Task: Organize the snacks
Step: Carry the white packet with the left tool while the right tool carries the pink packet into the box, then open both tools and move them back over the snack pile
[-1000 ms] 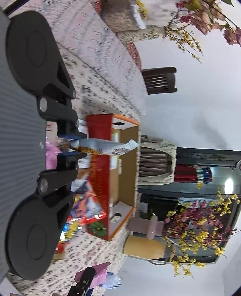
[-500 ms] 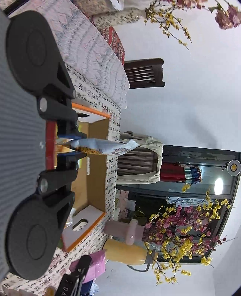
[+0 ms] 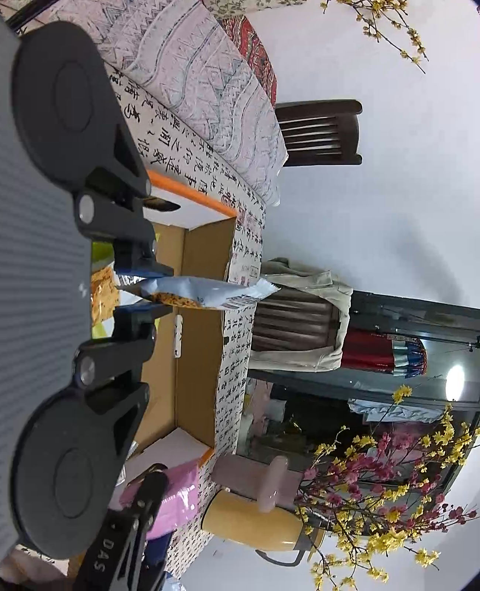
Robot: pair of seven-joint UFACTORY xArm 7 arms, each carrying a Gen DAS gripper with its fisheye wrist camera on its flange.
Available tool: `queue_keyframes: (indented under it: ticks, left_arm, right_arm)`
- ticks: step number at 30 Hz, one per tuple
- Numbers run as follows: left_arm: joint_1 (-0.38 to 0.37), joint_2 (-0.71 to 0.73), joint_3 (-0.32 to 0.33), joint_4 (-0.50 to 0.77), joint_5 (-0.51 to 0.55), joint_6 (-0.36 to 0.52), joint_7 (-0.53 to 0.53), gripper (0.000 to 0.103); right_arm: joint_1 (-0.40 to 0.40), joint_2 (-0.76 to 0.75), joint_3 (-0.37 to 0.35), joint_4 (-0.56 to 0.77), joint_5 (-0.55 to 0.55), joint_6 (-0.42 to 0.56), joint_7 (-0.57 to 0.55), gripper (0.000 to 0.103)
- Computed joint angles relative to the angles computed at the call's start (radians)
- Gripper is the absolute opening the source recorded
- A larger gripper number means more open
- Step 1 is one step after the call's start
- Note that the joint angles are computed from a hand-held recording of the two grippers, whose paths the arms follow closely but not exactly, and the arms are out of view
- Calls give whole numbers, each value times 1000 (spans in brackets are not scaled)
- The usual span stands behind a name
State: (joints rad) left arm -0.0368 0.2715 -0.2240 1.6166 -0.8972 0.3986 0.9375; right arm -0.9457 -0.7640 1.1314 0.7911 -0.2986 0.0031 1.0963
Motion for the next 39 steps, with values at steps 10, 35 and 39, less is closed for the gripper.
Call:
queue_keyframes:
  ticks: [10, 35, 39]
  left_arm:
    - [11, -36, -21, -53, -147, -83, 116, 63]
    - [-37, -144, 38, -111, -431, -161, 322, 103]
    - [-51, -193, 73, -146, -452, -128, 336, 103]
  right_arm:
    - [20, -28, -18, -24, 9, -5, 21, 87]
    - [76, -133, -82, -55, 3, 35, 78, 103]
    - [125, -179, -121, -69, -1, 67, 76, 103]
